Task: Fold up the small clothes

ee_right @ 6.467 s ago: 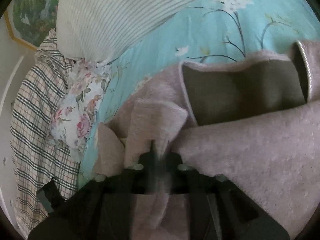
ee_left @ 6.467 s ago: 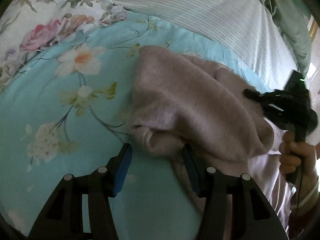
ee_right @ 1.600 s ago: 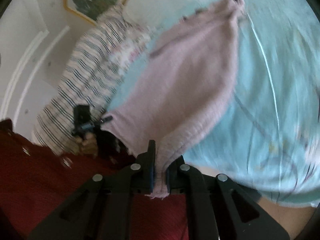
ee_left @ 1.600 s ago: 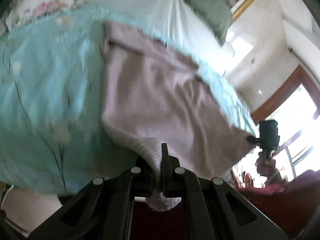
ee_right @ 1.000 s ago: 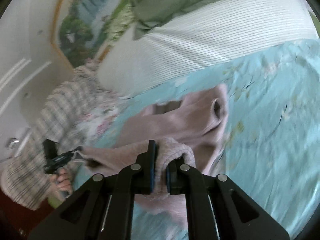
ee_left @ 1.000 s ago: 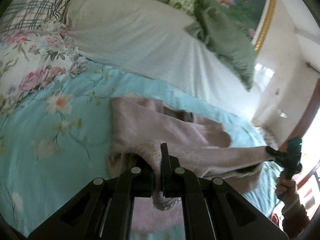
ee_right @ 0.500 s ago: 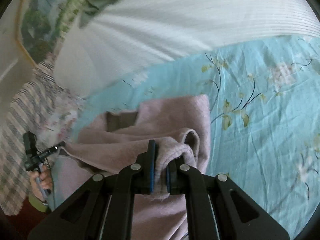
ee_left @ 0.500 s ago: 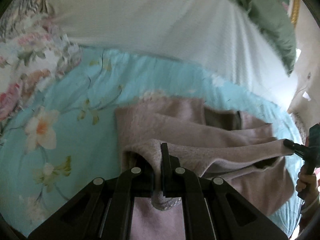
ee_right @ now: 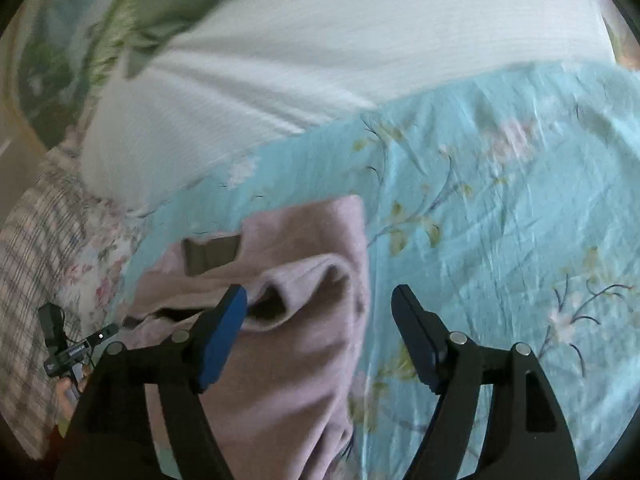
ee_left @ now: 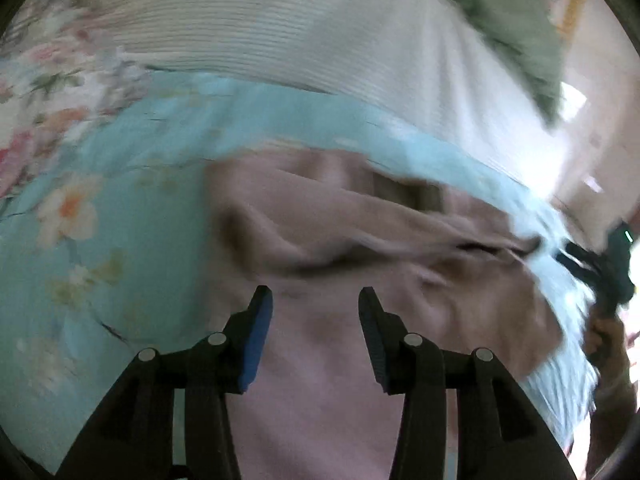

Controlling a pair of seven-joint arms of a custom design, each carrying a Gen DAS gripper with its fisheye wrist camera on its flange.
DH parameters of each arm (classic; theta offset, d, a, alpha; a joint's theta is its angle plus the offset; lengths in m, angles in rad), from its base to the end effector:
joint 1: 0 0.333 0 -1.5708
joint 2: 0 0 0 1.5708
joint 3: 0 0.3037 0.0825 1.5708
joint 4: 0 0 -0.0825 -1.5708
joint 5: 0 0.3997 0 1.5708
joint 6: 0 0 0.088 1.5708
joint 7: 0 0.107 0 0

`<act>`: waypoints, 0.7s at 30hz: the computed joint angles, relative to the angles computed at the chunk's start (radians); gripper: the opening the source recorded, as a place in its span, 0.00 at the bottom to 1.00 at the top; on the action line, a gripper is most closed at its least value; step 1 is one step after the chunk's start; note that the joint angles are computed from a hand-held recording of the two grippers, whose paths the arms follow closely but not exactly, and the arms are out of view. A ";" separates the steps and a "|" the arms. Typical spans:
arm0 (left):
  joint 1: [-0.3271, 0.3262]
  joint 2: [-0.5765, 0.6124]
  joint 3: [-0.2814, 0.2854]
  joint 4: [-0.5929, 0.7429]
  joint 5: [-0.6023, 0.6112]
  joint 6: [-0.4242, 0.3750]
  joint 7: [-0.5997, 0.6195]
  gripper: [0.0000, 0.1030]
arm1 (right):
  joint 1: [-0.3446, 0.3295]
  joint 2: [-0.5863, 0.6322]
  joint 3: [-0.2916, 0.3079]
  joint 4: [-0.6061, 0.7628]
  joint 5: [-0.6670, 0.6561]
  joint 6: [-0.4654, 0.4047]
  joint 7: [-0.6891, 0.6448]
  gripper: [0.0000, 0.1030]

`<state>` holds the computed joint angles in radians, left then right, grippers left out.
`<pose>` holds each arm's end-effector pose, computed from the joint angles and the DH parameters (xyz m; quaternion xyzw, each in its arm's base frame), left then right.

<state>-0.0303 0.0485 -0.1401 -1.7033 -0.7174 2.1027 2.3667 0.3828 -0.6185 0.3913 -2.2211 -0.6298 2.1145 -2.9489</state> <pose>0.6125 -0.1353 0.5834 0.3916 -0.8424 0.3700 0.0058 0.3031 0.3138 0.6394 -0.3390 0.8265 -0.2647 0.3633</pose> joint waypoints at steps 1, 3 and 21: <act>-0.003 -0.016 -0.005 -0.016 -0.006 -0.045 0.032 0.44 | 0.013 0.035 -0.009 0.023 0.001 0.035 -0.042 0.61; -0.021 -0.031 -0.016 -0.038 0.013 -0.080 0.048 0.44 | 0.055 0.168 -0.050 0.108 0.043 0.117 -0.197 0.54; -0.140 0.488 -0.033 0.598 0.454 0.040 -0.393 0.26 | -0.003 0.325 -0.146 0.195 -0.048 -0.062 -0.115 0.29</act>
<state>-0.1699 0.5366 -0.1730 -1.1056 -0.2634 2.1432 1.9735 0.3801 -0.2935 0.2449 -2.0260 -0.6775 2.0522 -3.0636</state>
